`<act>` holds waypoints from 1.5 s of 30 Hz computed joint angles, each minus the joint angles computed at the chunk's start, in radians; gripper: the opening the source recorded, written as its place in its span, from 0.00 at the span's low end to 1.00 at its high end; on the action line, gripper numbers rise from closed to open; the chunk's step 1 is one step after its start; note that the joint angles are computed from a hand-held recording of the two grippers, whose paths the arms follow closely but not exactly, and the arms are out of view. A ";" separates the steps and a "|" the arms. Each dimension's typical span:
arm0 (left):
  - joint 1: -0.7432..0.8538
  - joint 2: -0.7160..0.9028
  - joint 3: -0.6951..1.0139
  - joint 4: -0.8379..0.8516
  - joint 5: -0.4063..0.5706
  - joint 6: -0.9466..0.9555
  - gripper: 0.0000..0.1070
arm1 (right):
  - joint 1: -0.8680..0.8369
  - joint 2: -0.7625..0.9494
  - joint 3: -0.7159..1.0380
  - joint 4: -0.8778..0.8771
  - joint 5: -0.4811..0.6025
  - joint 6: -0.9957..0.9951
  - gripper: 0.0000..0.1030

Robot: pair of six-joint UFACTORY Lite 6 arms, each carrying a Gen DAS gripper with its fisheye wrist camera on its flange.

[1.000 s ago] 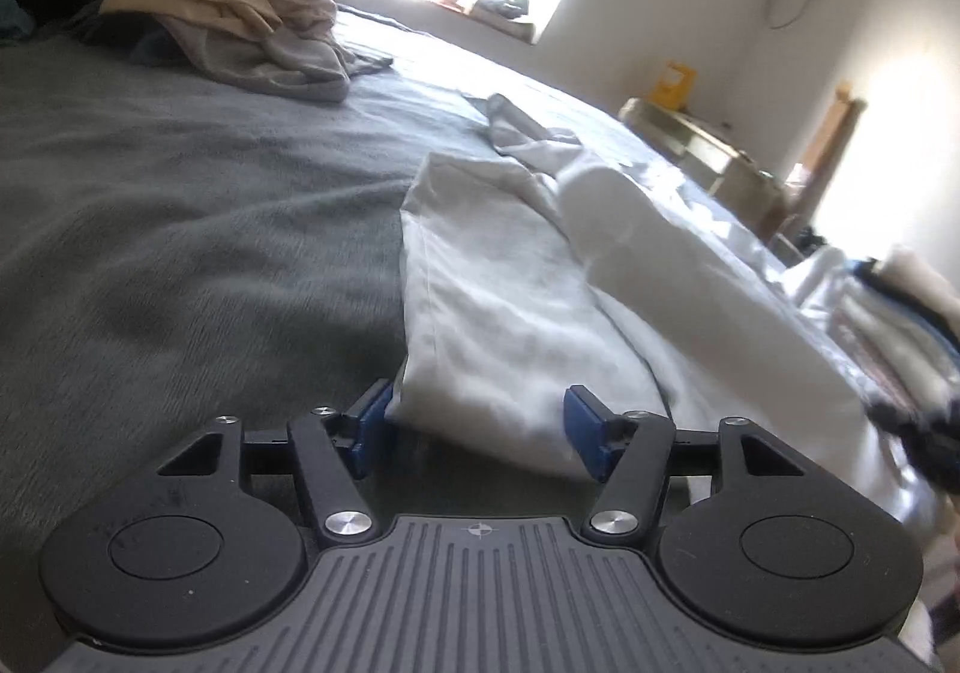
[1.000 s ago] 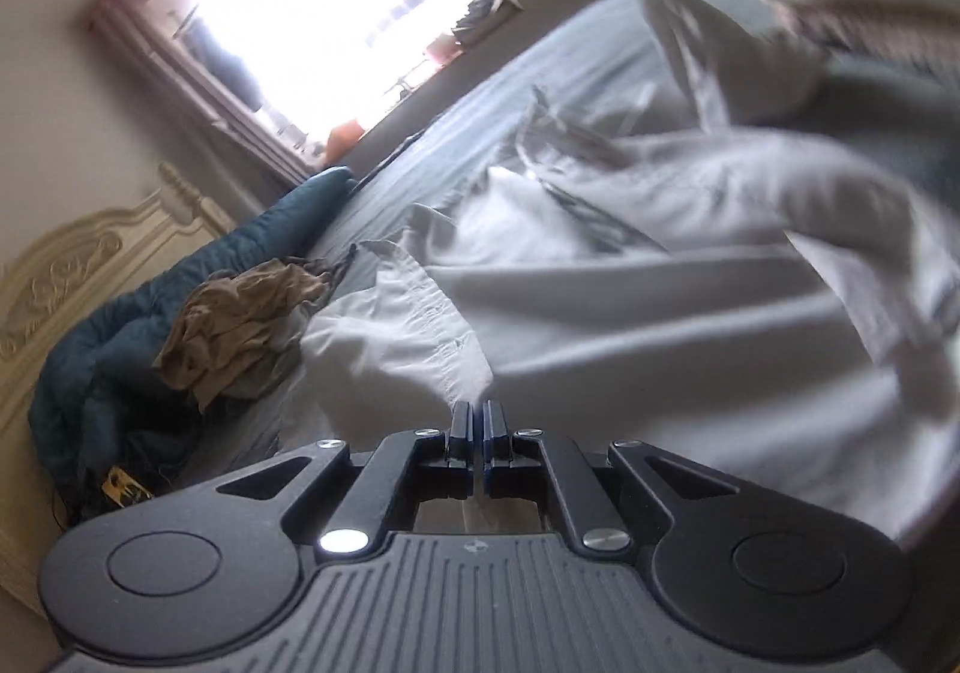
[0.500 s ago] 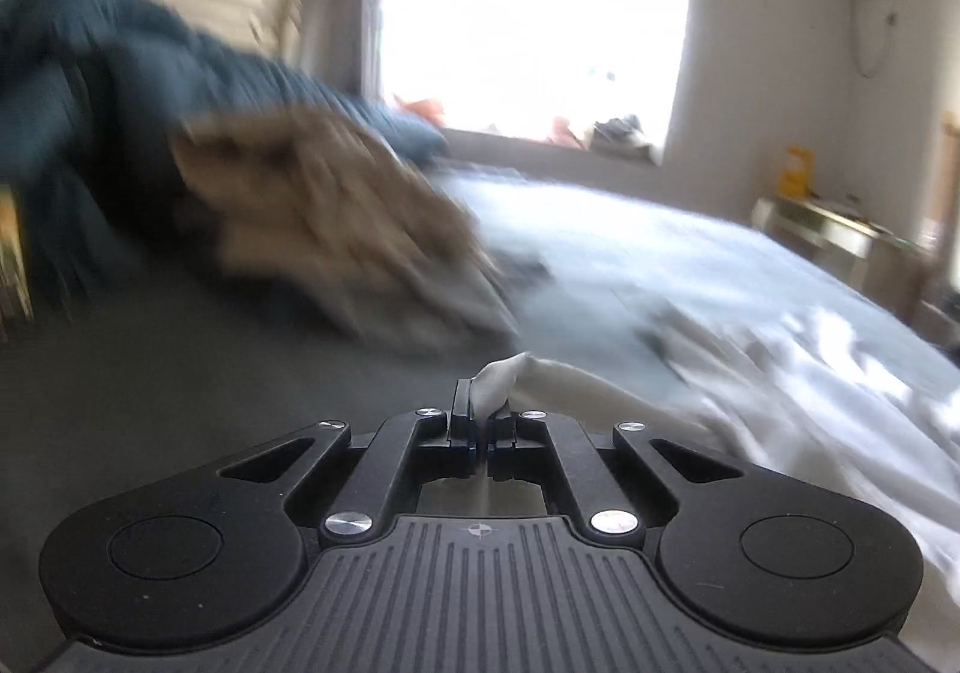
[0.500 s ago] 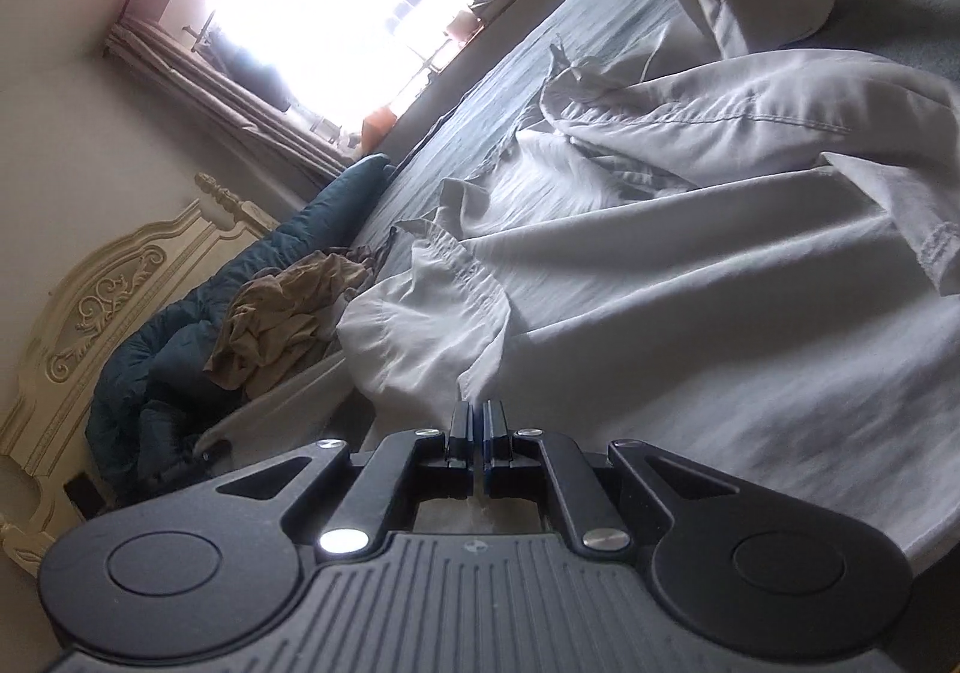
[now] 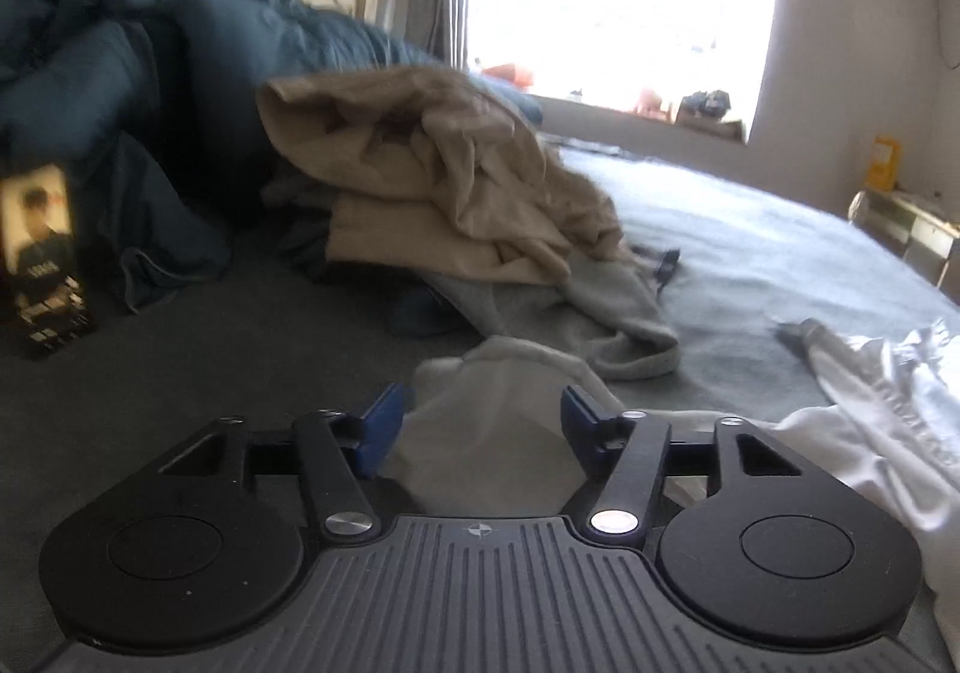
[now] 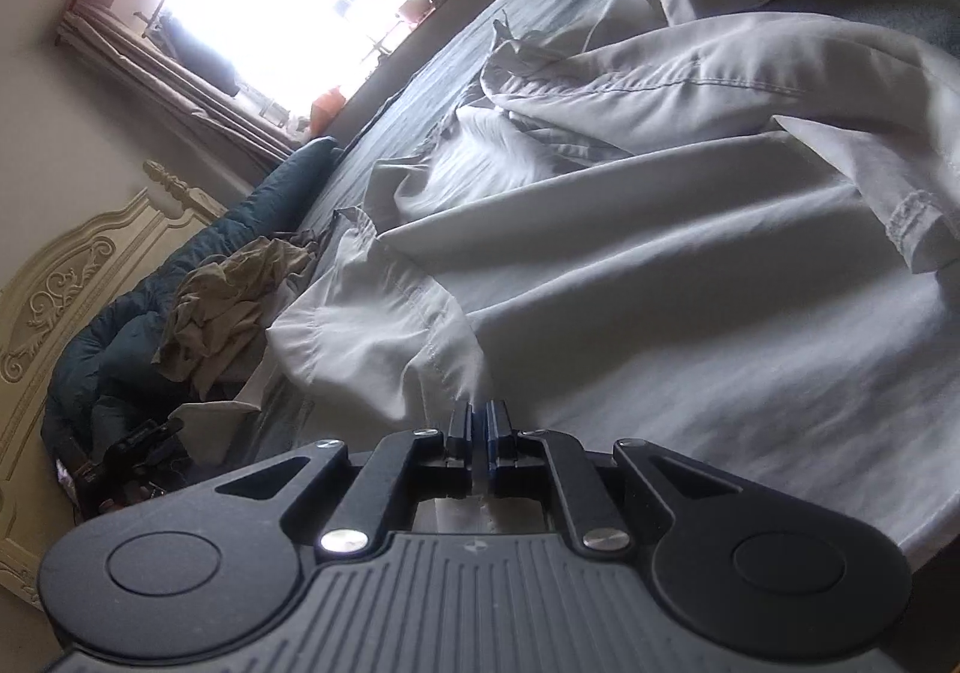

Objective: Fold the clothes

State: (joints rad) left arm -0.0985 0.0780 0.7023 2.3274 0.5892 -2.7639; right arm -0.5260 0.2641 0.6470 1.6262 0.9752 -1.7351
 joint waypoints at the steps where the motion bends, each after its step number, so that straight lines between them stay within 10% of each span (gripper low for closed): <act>1: -0.036 -0.056 -0.042 -0.061 0.020 0.038 0.56 | -0.005 0.011 0.006 -0.003 -0.002 0.000 0.07; 8: -0.467 -0.416 -0.301 -0.188 -0.033 0.053 0.62 | -0.060 0.022 0.003 -0.041 0.047 0.014 0.18; 12: -0.810 -0.188 -0.245 -0.170 0.054 -0.065 0.62 | -0.082 0.020 0.007 -0.071 0.074 0.046 0.20; 19: -1.166 0.357 0.148 -0.470 0.224 0.273 0.61 | -0.086 0.053 0.051 -0.120 0.082 0.075 0.20; 32: -1.220 0.449 0.240 -0.624 0.309 0.438 0.41 | -0.093 0.071 0.058 -0.132 0.099 0.032 0.20; 45: -1.146 0.311 0.031 -0.446 0.259 -0.088 0.15 | -0.038 0.053 0.051 -0.107 0.046 -0.006 0.17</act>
State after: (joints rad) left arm -1.2446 0.3890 0.7338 1.8818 0.8484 -2.8518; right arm -0.5640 0.3172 0.6979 1.5193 1.0209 -1.7407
